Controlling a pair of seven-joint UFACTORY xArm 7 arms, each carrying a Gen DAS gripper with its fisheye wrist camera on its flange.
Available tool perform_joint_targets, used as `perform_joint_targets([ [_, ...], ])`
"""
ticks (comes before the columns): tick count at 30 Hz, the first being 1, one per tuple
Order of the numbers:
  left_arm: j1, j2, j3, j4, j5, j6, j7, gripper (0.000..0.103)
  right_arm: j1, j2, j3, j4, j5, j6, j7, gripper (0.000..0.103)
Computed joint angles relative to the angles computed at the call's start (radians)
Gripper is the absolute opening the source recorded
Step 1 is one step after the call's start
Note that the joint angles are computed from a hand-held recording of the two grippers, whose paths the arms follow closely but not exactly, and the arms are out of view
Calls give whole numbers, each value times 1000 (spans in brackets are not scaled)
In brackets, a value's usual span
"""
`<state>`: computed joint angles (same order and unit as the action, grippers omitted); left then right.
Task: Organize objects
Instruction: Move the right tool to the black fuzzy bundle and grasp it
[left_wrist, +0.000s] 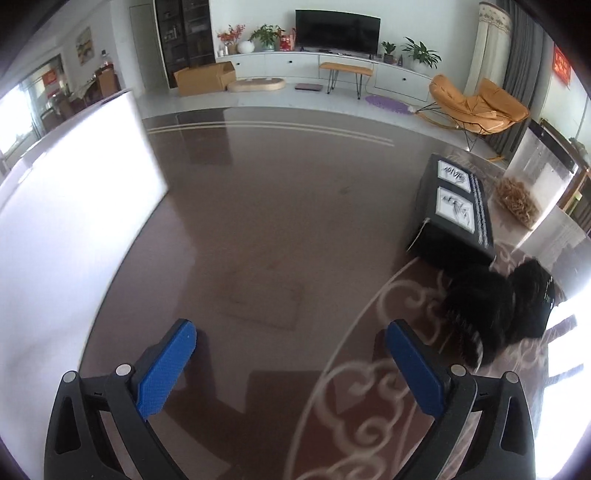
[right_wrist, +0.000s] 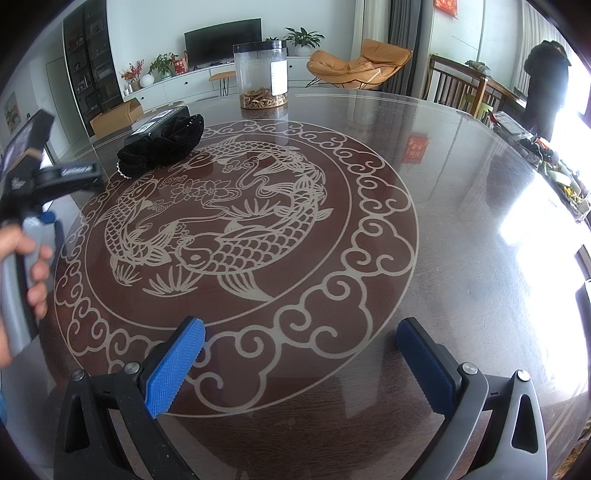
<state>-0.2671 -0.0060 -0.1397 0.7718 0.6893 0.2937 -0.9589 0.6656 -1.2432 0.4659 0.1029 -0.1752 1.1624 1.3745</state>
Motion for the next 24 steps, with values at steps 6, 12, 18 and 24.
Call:
perform_joint_targets([
  [6, -90, 78, 4, 80, 38, -10, -10, 103, 1, 0, -1, 0, 0, 0, 1, 103],
  [12, -152, 10, -58, -12, -31, -92, 288, 103, 1, 0, -1, 0, -1, 1, 1, 103],
  [18, -82, -71, -48, -98, -93, -98, 389, 103, 1, 0, -1, 1, 0, 1, 1, 103],
  [24, 0, -82, -11, -128, -187, -137, 508, 103, 1, 1, -1, 1, 0, 1, 2, 103],
])
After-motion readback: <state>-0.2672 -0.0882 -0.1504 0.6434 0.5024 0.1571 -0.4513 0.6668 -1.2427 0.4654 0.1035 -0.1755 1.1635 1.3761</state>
